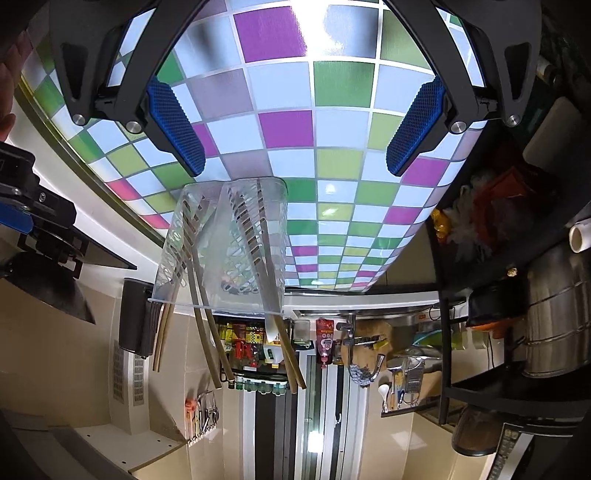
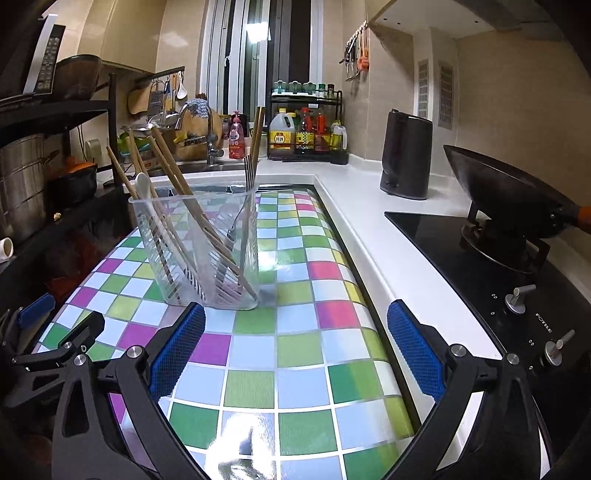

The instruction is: Organize utensils

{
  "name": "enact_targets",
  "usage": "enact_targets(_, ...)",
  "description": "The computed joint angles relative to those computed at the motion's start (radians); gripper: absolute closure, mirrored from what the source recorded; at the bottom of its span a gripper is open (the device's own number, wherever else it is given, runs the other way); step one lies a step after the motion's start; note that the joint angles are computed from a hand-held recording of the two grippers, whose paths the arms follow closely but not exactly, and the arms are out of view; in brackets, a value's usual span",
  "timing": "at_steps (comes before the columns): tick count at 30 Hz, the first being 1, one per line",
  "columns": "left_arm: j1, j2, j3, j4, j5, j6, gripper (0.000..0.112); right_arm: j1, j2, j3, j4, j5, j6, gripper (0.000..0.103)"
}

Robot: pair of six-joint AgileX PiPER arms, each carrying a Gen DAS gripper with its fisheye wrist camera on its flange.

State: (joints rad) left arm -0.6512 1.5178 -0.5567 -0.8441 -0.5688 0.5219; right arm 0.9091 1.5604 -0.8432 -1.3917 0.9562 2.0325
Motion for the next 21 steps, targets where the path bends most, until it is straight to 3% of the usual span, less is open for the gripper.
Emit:
enact_targets(8, -0.062, -0.014, 0.046, 0.001, -0.113, -0.007, 0.017, 0.005, 0.005, -0.004, 0.003, -0.005, -0.008, 0.006)
enact_targets(15, -0.053, -0.012, 0.035, -0.018, -0.103, 0.000, 0.017, 0.008, 0.005, -0.001, 0.006, -0.002, -0.006, 0.006)
enact_targets(21, -0.068, -0.013, 0.054, 0.001, -0.147, -0.026, 0.017, 0.007, 0.004, 0.001, 0.005, -0.002, -0.007, 0.006)
